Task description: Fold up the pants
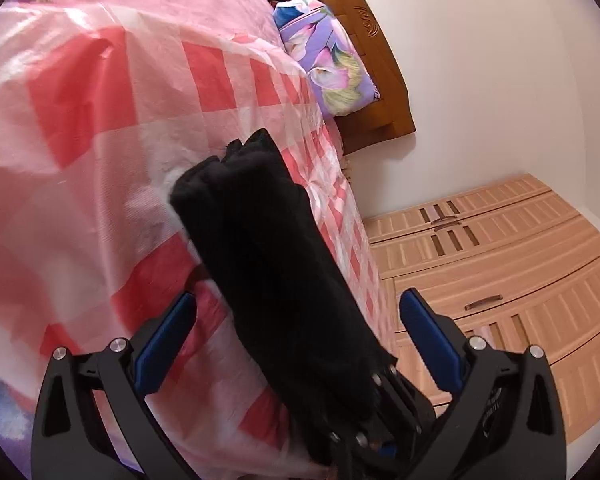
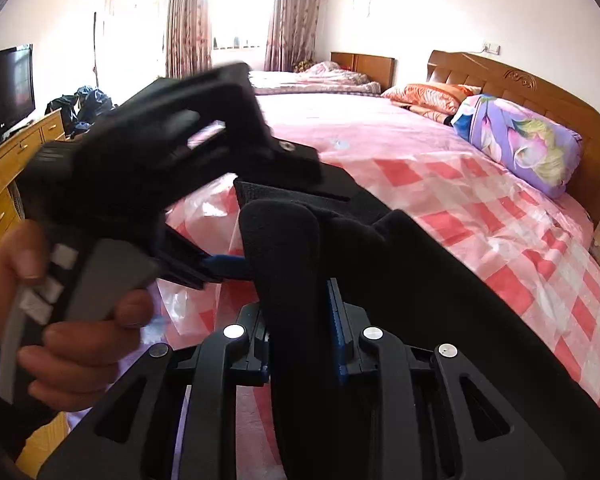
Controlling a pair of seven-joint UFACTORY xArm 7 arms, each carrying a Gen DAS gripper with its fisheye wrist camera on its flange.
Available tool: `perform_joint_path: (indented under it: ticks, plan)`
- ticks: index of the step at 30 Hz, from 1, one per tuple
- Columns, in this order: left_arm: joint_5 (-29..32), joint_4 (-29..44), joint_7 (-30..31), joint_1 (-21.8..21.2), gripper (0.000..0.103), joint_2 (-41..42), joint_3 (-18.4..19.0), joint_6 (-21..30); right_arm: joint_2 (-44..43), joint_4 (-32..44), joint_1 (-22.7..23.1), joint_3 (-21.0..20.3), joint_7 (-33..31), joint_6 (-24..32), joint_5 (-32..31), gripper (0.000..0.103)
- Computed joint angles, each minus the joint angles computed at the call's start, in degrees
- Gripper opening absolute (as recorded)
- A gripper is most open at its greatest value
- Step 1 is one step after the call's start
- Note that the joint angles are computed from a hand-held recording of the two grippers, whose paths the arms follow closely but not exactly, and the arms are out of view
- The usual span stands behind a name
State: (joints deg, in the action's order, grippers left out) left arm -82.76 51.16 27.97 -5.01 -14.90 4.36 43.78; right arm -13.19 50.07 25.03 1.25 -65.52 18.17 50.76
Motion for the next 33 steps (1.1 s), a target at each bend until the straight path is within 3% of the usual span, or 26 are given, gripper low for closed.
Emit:
perform_joint_path:
  ticks: [1, 3, 4, 5, 6, 7, 8, 10, 12, 15, 18, 20, 22, 25, 27, 29, 31, 33]
  plan:
    - [-2.5, 1.3, 1.3, -0.3, 0.1, 1.9, 0.7, 1.9, -0.2, 0.1, -0.1, -0.3, -0.1, 0.6, 0.1, 0.024]
    - [-4.5, 3.2, 3.1, -1.0, 0.075, 4.2, 1.5, 3.7, -0.5, 1.1, -1.8, -0.1, 1.4, 4.7, -1.6, 0.03]
    - [-2.7, 4.4, 1.9, 0.4, 0.053, 5.4, -0.1, 3.7, -0.9, 1.5, -2.2, -0.8, 3.1, 7.2, -3.3, 0.045]
    - [-1.5, 5.1, 1.2, 0.7, 0.046, 6.0, -0.6, 3.2, -1.8, 2.1, -0.8, -3.8, 3.6, 11.7, -3.4, 0.06]
    - [0.5, 5.4, 0.4, 1.0, 0.04, 6.2, -1.3, 1.9, -3.1, 1.7, -1.4, -4.5, 2.2, 13.8, -1.1, 0.087]
    - [1.5, 5.4, 0.9, 1.1, 0.038, 5.9, -1.6, 1.0, -6.2, -0.1, -2.8, -4.9, 0.6, 13.5, 2.0, 0.091]
    - [2.0, 5.2, 1.4, 1.2, 0.036, 5.6, -1.8, 0.4, -7.8, -1.2, -4.2, -4.7, 0.6, 12.9, 2.8, 0.091]
    - [3.4, 5.2, 2.8, 1.1, 0.036, 4.6, -2.1, -0.7, -8.9, -1.4, -9.6, -3.0, 5.4, 14.9, -1.3, 0.09]
    - [3.4, 5.4, 4.7, 0.6, 0.035, 3.8, -2.1, -1.7, -9.3, -2.3, -10.4, -4.6, 11.9, 13.8, -5.8, 0.086]
    - [3.7, 5.9, 6.5, -0.4, 0.035, 3.3, -2.6, -4.1, -7.9, -2.0, -12.8, -5.5, 19.8, 18.3, -10.0, 0.081]
    - [5.8, 6.0, 5.5, -1.5, 0.035, 2.2, -3.4, -7.0, -6.0, -2.9, -14.4, -3.9, 23.2, 21.4, -16.9, 0.082]
    - [10.6, 5.9, 3.7, -2.5, 0.035, 0.4, -4.5, -9.8, -8.1, -5.4, -13.2, -4.3, 19.7, 18.5, -16.2, 0.082]
    - [18.1, 7.0, 0.0, -3.7, 0.035, -0.8, -6.5, -13.5, -8.6, -3.8, -12.4, -7.7, 18.6, 23.0, -12.0, 0.082]
    - [29.1, 9.3, -6.2, -4.5, 0.035, -1.6, -9.4, -16.9, -8.6, -3.1, -13.9, -9.3, 20.3, 22.2, -7.4, 0.087]
    - [34.7, 10.3, -8.9, -5.1, 0.036, -2.3, -10.8, -18.2, -4.9, -0.7, -17.2, -9.0, 21.9, 27.3, -6.8, 0.089]
    - [42.3, 12.0, -13.3, -5.2, 0.036, -2.4, -13.5, -18.9, -5.3, -0.3, -16.2, -12.7, 18.6, 32.0, -4.6, 0.087]
    - [50.8, 13.8, -18.2, -4.7, 0.036, -1.9, -16.9, -19.1, -7.0, 0.2, -19.4, -14.3, 19.5, 36.7, -1.7, 0.087]
    - [58.6, 16.0, -22.9, -4.4, 0.036, -0.7, -20.3, -19.0, -10.3, -0.8, -22.4, -16.6, 17.8, 37.9, 1.7, 0.088]
